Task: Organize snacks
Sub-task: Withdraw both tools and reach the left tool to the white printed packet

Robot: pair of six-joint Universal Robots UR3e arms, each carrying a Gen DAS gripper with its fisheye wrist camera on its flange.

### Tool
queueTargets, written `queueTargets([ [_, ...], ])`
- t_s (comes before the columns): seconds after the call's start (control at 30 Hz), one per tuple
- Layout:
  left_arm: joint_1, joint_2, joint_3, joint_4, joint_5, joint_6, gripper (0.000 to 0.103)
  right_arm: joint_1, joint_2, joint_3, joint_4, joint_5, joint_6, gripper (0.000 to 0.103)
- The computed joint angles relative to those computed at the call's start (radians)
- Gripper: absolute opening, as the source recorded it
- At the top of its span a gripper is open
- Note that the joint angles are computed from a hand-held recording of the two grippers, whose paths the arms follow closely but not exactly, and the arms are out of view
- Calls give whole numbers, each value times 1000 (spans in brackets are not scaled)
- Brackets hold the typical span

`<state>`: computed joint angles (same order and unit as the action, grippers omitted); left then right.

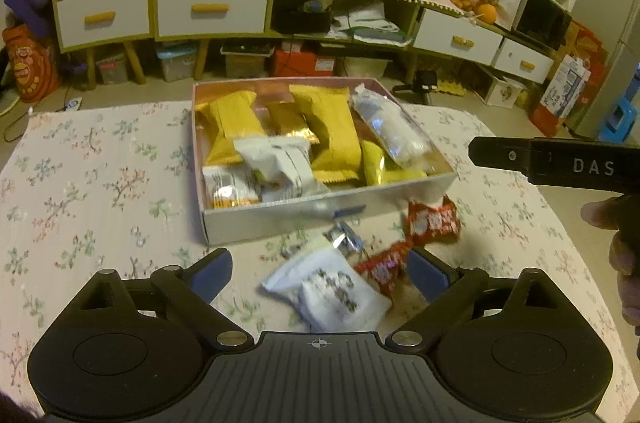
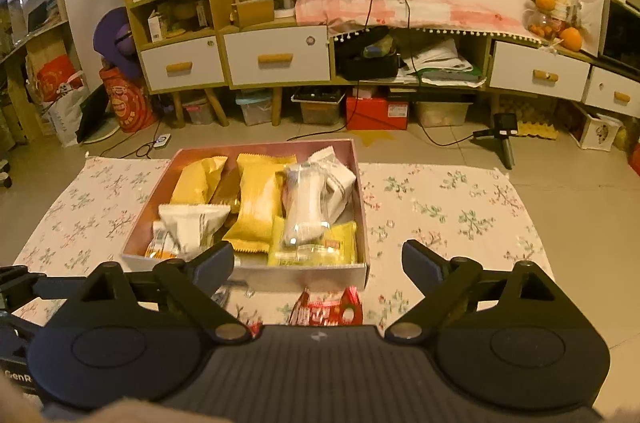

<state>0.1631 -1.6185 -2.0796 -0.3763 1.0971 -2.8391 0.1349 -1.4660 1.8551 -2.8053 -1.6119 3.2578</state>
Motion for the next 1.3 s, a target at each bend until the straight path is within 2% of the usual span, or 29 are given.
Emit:
queueTargets([
  [0.37,47,169,-138,-71,-32,64,100,19,-115,127,16,-11,-15,96],
  [0.63,81,213,-243,-38,-43,124,100,26,-152,225,-39,-9,-39,100],
  [0.83,106,228,-277,-59,-77,187,100,9,-161,289,-54,10,-48,101],
  [0.97,90,195,-303,5,-81,220,100,1,-158,320,-63,1,-72,102],
  [1.07,70,132,-318,104,-65,242,100,-4,-153,345,-77,-9,-102,103],
  [1.17,35,50,-305,194,-21,202,100,-18,-152,361,-76,-6,-127,102],
  [1.3,-18,-42,-255,289,43,77,100,-32,-146,366,-82,-18,-139,102],
])
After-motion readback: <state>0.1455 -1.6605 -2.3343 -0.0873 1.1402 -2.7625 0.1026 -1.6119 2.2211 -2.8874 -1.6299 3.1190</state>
